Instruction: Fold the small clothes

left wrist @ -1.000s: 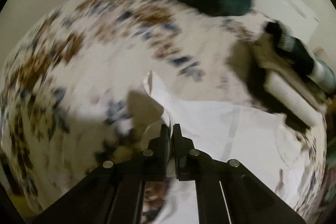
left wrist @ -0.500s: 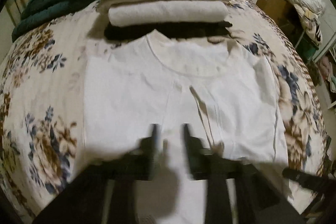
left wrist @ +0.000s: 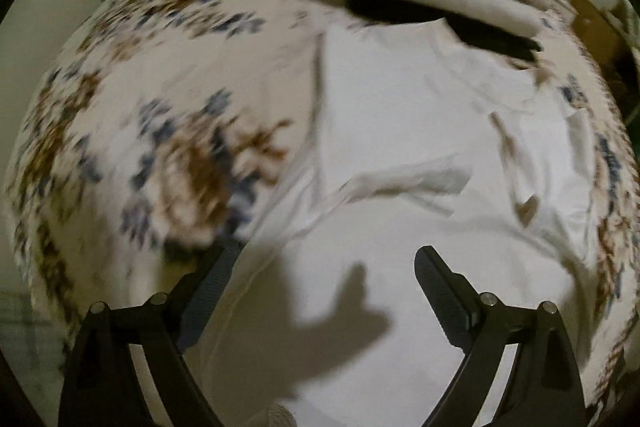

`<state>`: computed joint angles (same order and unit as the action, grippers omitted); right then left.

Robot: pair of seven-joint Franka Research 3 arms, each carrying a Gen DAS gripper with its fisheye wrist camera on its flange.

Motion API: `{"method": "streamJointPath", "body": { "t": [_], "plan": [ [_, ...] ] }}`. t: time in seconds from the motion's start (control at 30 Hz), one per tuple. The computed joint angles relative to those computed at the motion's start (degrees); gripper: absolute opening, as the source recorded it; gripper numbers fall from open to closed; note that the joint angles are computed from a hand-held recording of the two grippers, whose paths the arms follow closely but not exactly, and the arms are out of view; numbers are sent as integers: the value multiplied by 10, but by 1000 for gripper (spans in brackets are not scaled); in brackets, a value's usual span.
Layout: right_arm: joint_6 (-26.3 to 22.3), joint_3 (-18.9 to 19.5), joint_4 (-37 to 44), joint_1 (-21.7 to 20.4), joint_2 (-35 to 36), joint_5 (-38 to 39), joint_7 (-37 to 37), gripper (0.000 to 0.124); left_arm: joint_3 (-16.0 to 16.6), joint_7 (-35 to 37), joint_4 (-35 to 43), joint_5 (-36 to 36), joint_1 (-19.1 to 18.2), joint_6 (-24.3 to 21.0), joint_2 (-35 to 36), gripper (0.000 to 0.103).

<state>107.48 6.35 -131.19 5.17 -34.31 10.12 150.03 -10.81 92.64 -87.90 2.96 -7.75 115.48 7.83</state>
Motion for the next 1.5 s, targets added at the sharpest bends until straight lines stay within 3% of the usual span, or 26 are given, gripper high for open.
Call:
{"method": "streamJointPath", "body": {
  "t": [0.2, 0.33, 0.53, 0.67, 0.8, 0.87, 0.9, 0.93, 1.0, 1.23, 1.43, 1.47, 1.5],
  "plan": [
    [27, -46, 21, 20, 63, 47, -124, 64, -3, -102, -131, 47, -13, -27, -117, 94],
    [13, -72, 10, 17, 66, 63, -235, 64, -29, -177, -225, 67, -42, -95, -220, 94],
    [-28, -98, 27, -15, 90, 56, -395, 64, -52, -244, -299, -30, -120, -187, -318, 94],
    [-43, -102, 21, -42, 100, 45, -442, 64, -75, -272, -325, -91, -180, -191, -334, 94],
    [-32, -107, 14, -62, 103, 51, -466, 64, -107, -311, -342, -78, -217, -158, -307, 93],
    [-23, -109, 15, -69, 111, 54, -476, 64, -116, -333, -347, -61, -226, -144, -282, 77],
    [-17, -111, 19, -71, 118, 59, -483, 64, -115, -344, -351, -53, -228, -137, -278, 40],
    [-11, -110, 21, -73, 123, 63, -486, 64, -112, -354, -352, -49, -229, -137, -276, 17],
    [9, -112, 33, -73, 142, 76, -497, 64, -95, -376, -370, -56, -225, -114, -300, 4],
    [108, -118, 97, -59, 254, 184, -522, 64, -61, -383, -370, -37, -205, -130, -362, 4],
    [127, -101, 189, -45, 370, 222, -517, 64, -48, -367, -349, -33, -187, -161, -377, 4],
    [131, -98, 199, -43, 383, 227, -514, 62, -45, -363, -346, -35, -184, -165, -378, 4],
    [142, -93, 207, -39, 392, 223, -506, 42, -44, -365, -342, -37, -180, -169, -378, 4]
  ]
}}
